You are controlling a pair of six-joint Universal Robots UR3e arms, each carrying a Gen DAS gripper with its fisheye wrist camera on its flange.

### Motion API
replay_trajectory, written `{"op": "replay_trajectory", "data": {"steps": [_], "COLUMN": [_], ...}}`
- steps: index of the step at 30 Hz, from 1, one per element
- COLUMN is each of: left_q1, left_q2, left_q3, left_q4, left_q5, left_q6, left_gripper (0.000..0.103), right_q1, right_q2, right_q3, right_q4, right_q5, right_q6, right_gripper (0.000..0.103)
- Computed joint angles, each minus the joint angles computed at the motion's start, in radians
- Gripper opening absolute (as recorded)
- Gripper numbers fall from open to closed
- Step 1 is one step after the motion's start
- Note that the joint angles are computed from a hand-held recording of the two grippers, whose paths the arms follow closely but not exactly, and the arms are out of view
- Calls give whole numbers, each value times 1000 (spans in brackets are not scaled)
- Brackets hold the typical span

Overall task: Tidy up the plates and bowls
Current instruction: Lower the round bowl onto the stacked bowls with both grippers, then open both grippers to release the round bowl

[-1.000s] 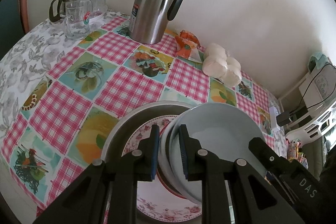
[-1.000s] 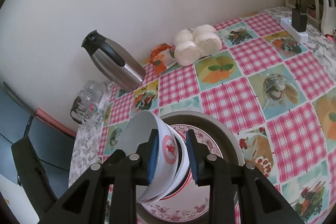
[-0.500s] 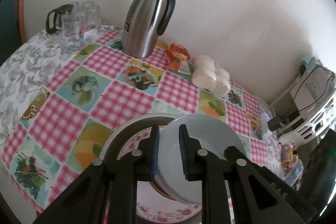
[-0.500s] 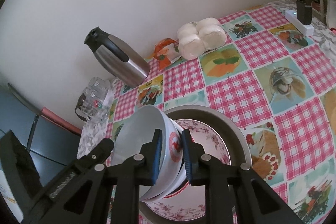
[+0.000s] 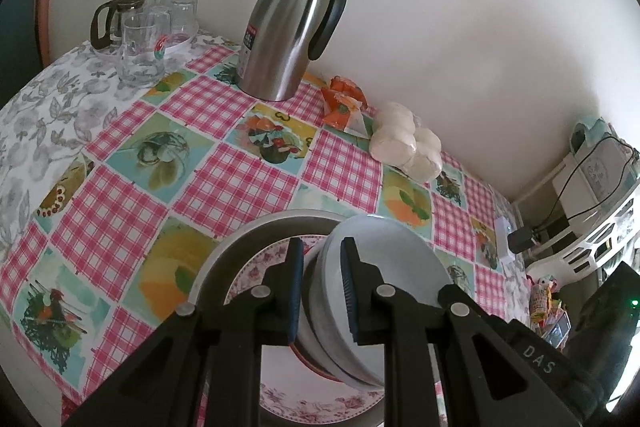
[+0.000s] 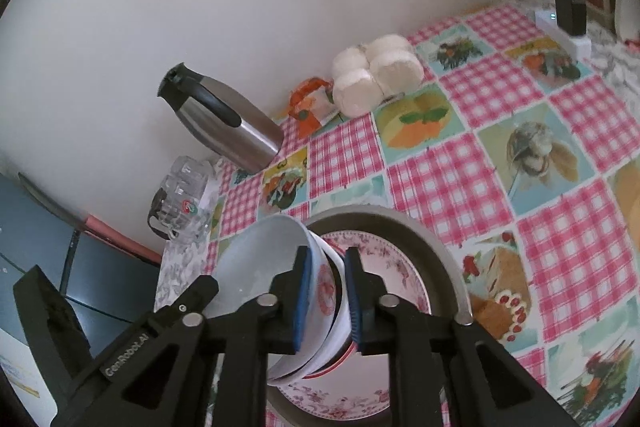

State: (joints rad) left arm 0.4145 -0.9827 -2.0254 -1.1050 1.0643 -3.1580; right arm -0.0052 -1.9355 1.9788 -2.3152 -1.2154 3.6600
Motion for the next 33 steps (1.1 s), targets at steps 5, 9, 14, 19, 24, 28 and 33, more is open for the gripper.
{"op": "replay_trajectory", "data": {"steps": [5,9,14,19,24,28,33], "left_q1": [3,-4,-11,-3,16,42,157], "left_q2": [-3,-9,-18,-3,31,87,268], "left_q3": [1,0,3,2,5,-4,-28], "left_q4": [-11,-7,-10,-13,-30,-44,-153], "left_q5": [-1,8,25,37,48,58,24], "left_q6": [9,7,8,9,19,44,147], "left_gripper": [19,19,25,48,61,79,97], "right_q1": [12,40,92,128,138,168,211], "right_q2": [11,29,60,82,75,70,23], "right_q3": [-13,-44,-95,-134,-142,-150,-137], "right_q4": [10,34,61,94,114,117,116], "right_q5": [-16,-55,-134,-195,-227,-267,-323], "right_q6": [-2,-10,-27,-42,-50,-50,-45], "right_gripper": [15,17,19,24,46,63,80]}}
